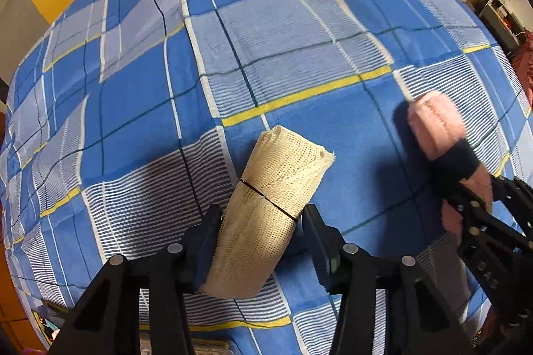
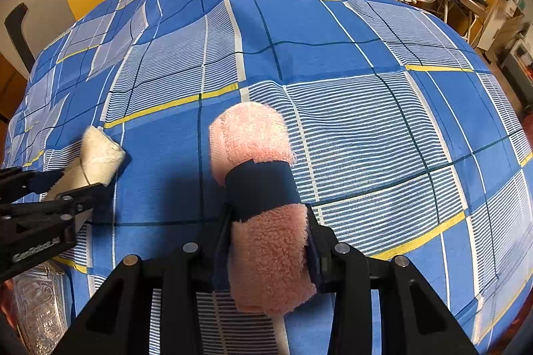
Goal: Organize soft objects
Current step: 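Grasp the cream rolled cloth with the left tool while the right tool holds the pink towel, then carry the cream cloth into the gold tray and open the left tool while the right tool holds the towel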
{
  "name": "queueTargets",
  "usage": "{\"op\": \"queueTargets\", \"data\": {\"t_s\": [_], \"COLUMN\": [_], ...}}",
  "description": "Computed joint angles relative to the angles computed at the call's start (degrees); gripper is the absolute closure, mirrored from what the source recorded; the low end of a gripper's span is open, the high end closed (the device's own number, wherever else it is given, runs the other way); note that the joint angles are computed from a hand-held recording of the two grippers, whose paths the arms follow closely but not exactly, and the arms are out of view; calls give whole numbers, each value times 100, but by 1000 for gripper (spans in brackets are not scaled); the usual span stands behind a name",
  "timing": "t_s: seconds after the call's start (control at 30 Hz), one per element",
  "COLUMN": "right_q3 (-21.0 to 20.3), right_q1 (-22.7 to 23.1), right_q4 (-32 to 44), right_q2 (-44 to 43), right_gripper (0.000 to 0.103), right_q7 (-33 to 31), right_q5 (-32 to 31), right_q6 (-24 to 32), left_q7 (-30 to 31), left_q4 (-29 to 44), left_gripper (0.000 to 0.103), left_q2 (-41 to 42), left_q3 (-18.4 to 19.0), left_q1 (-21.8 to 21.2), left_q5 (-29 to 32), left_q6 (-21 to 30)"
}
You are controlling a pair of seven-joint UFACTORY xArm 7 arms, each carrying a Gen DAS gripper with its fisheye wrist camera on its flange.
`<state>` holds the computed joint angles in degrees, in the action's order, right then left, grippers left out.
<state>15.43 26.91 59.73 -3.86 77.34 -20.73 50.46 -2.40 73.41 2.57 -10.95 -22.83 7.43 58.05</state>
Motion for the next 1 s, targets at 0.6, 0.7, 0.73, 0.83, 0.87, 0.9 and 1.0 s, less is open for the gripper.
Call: {"op": "queueTargets", "data": {"t_s": [0.6,0.7,0.73,0.83,0.87,0.9,1.0], "right_q3": [59,115,137,239,267,276,315], "right_q1": [164,209,220,310,346,379,494], "right_q4": [228,234,265,454,519,552,706], "right_q2": [116,36,33,84,118,127,218], "right_gripper": [67,67,67,67,67,67,67], "right_q7": [179,275,299,356,381,399,501], "right_q5": [-614,-816,-916,-1333,-1486,-1583,-1928], "right_q6": [84,20,27,273,361,415,640], "left_q7": [984,1171,1220,1347,1389,1433,1528], "left_q4": [-1343,-1639,-1755,-2011,-2092,-2178,-2454], "left_gripper": [55,55,55,54,54,55,54], "left_q2": [-2324,-2801,-3001,-3447,-3597,-3754,-4278], "left_q3": [257,410,486,645,698,754,944], "left_q1": [127,132,130,146,148,153,221], "left_q5": [-1847,-2143,-2270,-2516,-2594,-2667,-2828], "left_q6": [-465,-468,-439,-349,-318,-292,-253]}}
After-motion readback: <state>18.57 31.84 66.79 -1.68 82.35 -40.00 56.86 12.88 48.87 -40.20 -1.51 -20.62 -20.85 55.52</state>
